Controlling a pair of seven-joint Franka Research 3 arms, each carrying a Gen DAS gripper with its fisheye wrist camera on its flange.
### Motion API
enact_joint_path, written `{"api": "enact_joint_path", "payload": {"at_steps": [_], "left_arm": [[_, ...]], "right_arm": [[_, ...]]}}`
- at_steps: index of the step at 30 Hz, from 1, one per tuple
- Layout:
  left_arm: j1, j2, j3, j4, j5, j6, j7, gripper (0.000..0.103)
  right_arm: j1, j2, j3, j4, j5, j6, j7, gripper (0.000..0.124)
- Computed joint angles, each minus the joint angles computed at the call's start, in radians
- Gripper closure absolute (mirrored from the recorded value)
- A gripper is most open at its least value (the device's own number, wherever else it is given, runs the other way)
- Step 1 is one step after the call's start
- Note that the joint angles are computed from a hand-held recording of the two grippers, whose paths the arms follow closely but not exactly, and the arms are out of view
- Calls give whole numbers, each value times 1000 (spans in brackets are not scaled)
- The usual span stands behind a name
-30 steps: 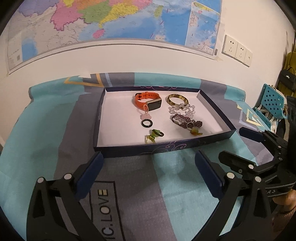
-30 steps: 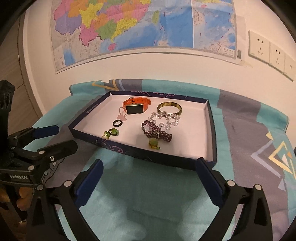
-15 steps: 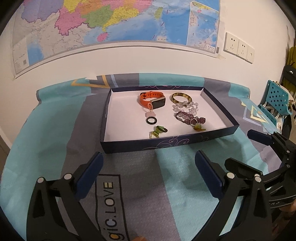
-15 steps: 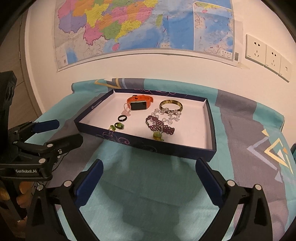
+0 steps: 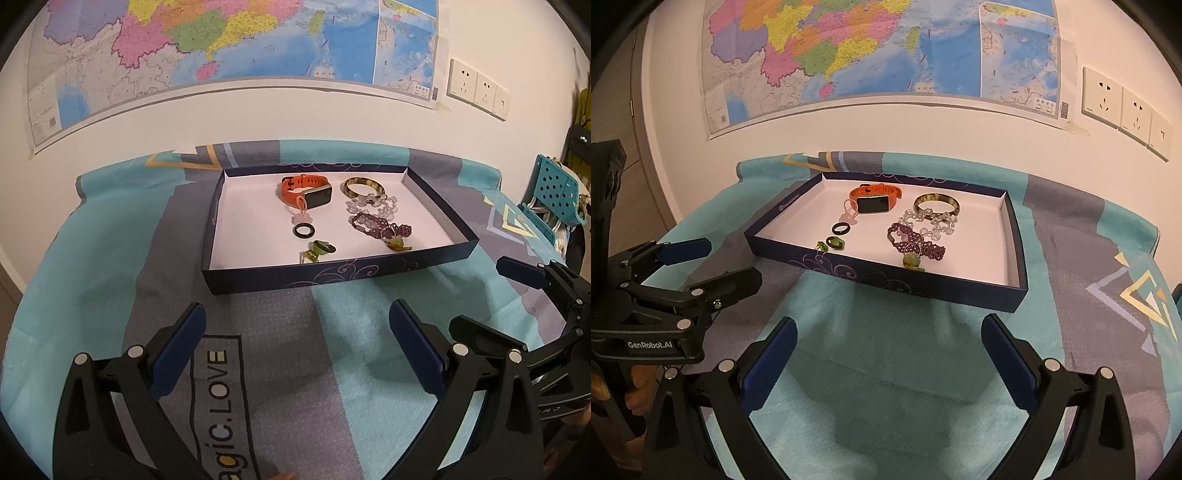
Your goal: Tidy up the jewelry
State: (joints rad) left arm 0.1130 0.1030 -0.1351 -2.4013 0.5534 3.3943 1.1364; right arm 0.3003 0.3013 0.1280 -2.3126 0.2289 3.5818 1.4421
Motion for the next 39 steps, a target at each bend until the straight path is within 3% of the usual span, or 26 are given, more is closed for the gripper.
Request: {"api": "enact_joint_path", "payload": {"at_steps": [2, 4, 9, 11, 21, 25, 39], "left_arm": [[7, 1, -5, 2, 12, 0, -10, 5], [-60, -4, 46, -11, -73, 3, 62, 6], [-56, -6, 38, -16, -102, 8, 87, 5], [-85, -8, 58, -22, -149, 11, 128, 6], [-81, -9, 49, -24, -170, 11, 148, 6], [-45, -10, 23, -20, -123, 4, 107, 5], [-74, -5, 42, -14, -156, -4, 142, 5]], "right_arm": [[2, 0, -1, -2, 3, 1, -1, 28], [-2, -2, 2, -4, -2, -3, 4, 28], [-5, -2, 5, -9, -9, -2, 13, 28], [-7, -2, 6, -9, -12, -2, 18, 28], [-8, 1, 5, -7, -14, -11, 24, 28], [-10, 2, 7, -6, -17, -14, 28, 28], [-10, 2, 3, 0, -12, -24, 29, 28]]}}
